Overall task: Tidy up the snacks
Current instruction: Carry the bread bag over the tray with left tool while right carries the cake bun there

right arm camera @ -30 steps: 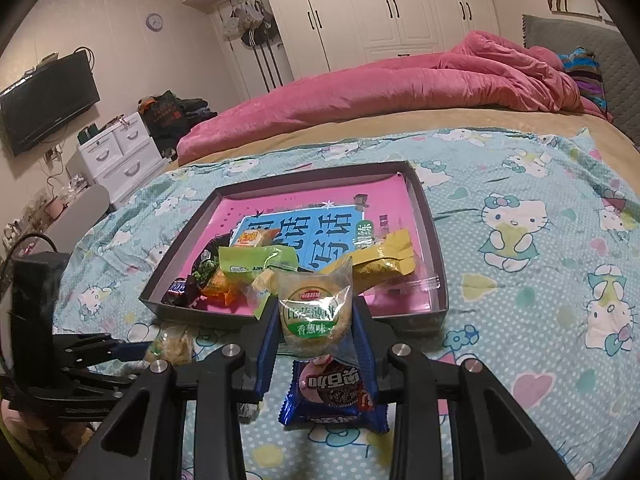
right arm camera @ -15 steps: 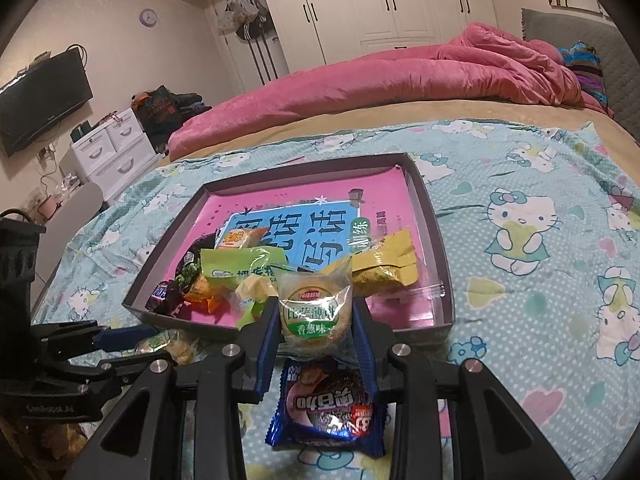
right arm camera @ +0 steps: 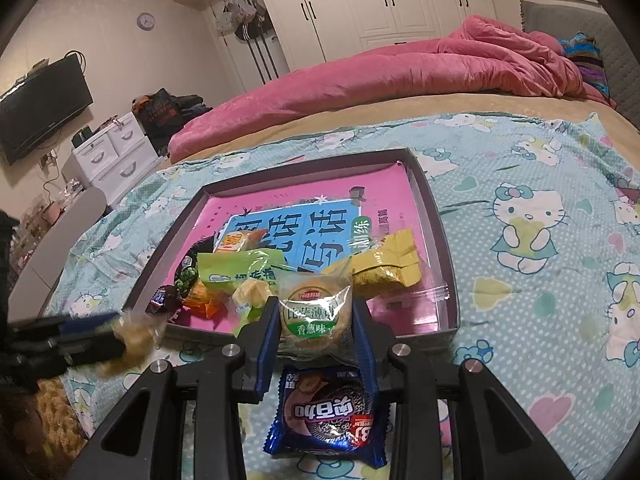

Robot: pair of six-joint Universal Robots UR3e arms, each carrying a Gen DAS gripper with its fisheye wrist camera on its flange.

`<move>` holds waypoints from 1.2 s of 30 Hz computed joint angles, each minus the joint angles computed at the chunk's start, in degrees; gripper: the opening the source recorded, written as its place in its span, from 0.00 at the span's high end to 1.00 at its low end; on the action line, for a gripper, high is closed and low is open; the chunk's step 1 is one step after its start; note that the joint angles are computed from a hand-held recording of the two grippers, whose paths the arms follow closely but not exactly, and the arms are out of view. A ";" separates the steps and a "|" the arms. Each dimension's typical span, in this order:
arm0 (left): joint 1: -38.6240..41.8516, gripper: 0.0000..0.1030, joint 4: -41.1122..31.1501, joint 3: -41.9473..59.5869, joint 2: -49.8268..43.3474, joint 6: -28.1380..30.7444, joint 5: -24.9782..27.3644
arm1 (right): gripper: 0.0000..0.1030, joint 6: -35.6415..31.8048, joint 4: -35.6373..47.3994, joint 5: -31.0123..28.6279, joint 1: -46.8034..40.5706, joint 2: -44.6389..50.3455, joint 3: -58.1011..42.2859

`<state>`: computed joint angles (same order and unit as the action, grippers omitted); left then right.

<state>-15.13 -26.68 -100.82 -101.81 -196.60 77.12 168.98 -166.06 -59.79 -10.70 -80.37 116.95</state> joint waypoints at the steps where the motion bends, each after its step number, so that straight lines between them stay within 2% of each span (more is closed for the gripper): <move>1: 0.10 0.55 -0.30 0.99 -0.63 -0.05 -0.01 | 0.66 -0.02 0.16 -0.11 0.12 0.38 -0.39; 15: -0.95 0.55 -2.43 16.92 -13.89 -1.24 5.61 | 0.66 0.56 -0.48 -1.42 1.71 5.32 -4.85; 25: -1.43 0.55 -1.94 18.91 -17.07 -0.70 7.80 | 0.66 2.24 -1.00 -2.97 4.52 9.78 -9.22; 36: -1.54 0.55 0.18 18.48 -18.29 0.53 9.27 | 0.66 3.74 -1.62 -5.22 4.89 9.65 -8.83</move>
<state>-16.67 -26.50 -82.33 -120.10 -196.07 86.39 172.72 -167.68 -65.01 -5.82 -70.71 108.12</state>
